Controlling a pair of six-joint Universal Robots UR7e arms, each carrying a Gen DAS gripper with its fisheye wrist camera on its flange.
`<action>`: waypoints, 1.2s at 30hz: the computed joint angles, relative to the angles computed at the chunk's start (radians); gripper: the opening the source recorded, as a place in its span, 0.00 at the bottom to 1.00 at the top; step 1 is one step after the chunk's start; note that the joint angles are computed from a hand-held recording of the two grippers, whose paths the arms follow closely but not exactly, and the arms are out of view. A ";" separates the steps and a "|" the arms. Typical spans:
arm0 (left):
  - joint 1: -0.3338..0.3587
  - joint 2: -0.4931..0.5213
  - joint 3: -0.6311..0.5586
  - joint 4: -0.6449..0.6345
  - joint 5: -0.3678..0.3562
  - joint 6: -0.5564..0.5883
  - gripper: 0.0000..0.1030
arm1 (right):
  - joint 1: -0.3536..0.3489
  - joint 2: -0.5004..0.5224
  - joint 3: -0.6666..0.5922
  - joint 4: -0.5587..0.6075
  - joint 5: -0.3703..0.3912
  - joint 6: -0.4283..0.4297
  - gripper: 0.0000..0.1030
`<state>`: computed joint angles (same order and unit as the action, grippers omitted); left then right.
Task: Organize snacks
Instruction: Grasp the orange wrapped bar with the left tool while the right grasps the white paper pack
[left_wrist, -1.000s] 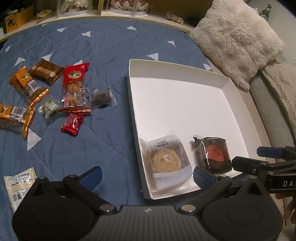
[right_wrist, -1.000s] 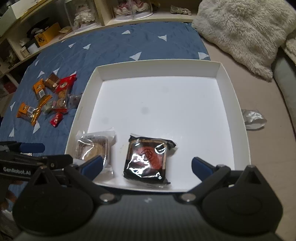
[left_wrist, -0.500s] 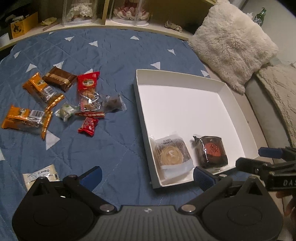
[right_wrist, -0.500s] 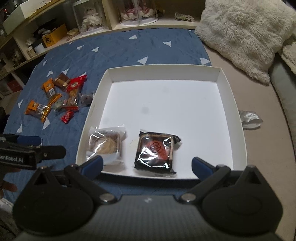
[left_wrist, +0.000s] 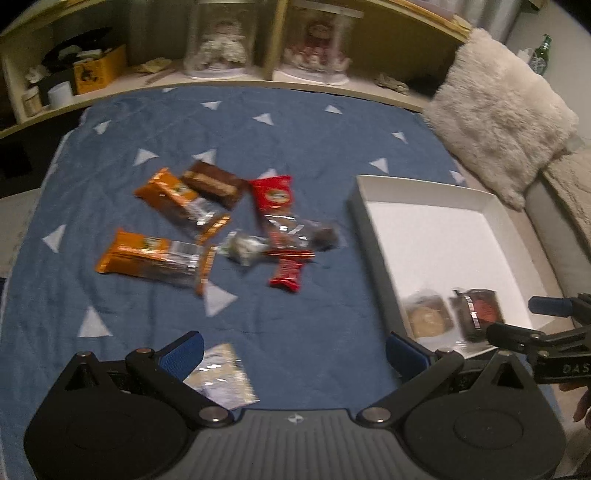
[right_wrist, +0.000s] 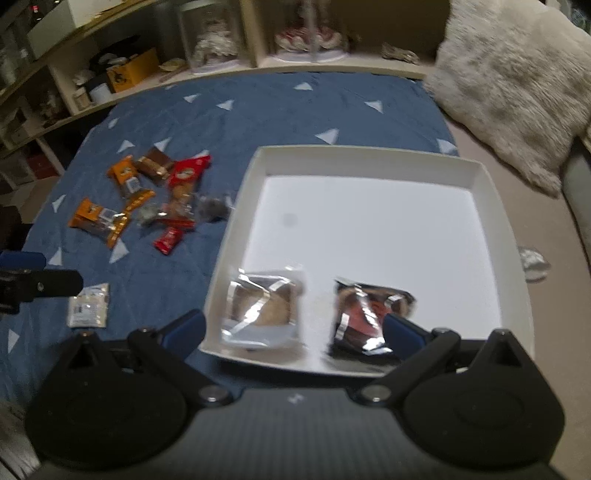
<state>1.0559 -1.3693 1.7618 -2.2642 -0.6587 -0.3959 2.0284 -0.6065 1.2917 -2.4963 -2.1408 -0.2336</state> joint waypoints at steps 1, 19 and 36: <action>0.004 -0.005 0.000 0.001 0.006 0.004 1.00 | 0.004 0.006 -0.001 -0.009 0.008 -0.010 1.00; 0.136 -0.009 -0.045 -0.203 0.097 0.061 1.00 | 0.057 0.162 -0.042 -0.158 0.170 -0.098 1.00; 0.276 0.081 -0.142 -0.437 0.039 0.091 1.00 | 0.065 0.358 -0.187 -0.022 0.309 -0.013 1.00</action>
